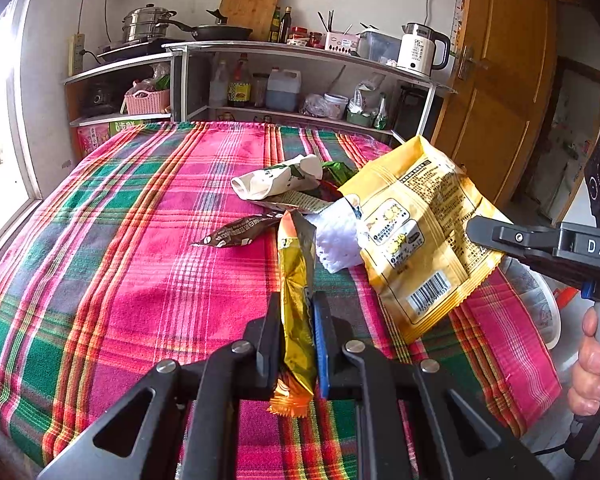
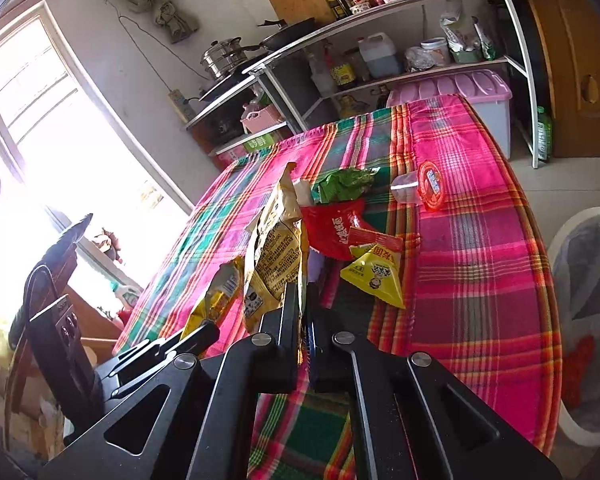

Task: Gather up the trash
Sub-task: 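Carry the yellow snack wrapper over the bin and open the right gripper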

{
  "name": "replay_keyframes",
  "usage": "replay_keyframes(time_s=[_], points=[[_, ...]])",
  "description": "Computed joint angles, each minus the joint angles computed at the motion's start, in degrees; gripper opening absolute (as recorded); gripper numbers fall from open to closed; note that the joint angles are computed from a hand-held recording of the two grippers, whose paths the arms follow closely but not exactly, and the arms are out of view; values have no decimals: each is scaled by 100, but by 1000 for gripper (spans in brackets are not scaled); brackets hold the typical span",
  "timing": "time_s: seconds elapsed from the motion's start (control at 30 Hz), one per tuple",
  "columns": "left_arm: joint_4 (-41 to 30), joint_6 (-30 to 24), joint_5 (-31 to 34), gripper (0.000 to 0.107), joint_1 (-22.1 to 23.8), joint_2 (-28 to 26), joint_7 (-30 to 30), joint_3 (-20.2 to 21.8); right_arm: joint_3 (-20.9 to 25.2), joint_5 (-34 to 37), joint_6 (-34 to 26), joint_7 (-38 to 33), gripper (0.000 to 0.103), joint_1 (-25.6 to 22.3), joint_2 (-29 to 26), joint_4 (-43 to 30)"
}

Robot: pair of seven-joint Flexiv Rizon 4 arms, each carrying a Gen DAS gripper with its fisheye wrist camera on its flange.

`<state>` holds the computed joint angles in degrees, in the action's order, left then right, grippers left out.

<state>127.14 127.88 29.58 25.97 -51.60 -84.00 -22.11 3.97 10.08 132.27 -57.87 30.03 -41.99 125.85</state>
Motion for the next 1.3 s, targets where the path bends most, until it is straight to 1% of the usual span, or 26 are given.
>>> replay_keyframes(time_s=[0.23,0.3,0.5,0.67,0.93,1.1,1.2,1.3], points=[[161,165,101,15,-110,226,-53,-6,24,359,461,-68,3,82,137,337],[178,183,124,15,-182,283,-70,-15,63,431,627,-62,3,41,156,468],[132,99,215,15,-400,383,-96,-146,83,798,1023,-19,3,-4,178,814],[48,-81,270,15,-576,359,-45,-363,46,1193,1287,16,3,-16,182,1109],[-153,-421,243,15,-913,219,234,-800,50,1612,1705,292,3,-230,89,1560],[-298,-625,124,15,-1082,61,476,-1067,38,1794,1941,482,3,-344,-70,1761],[-394,-776,-4,15,-1183,-37,615,-1205,-24,1935,1965,540,3,-342,-148,1831],[-468,-899,-136,15,-1292,-131,757,-1300,-35,1929,2009,646,3,-443,-251,1884]])
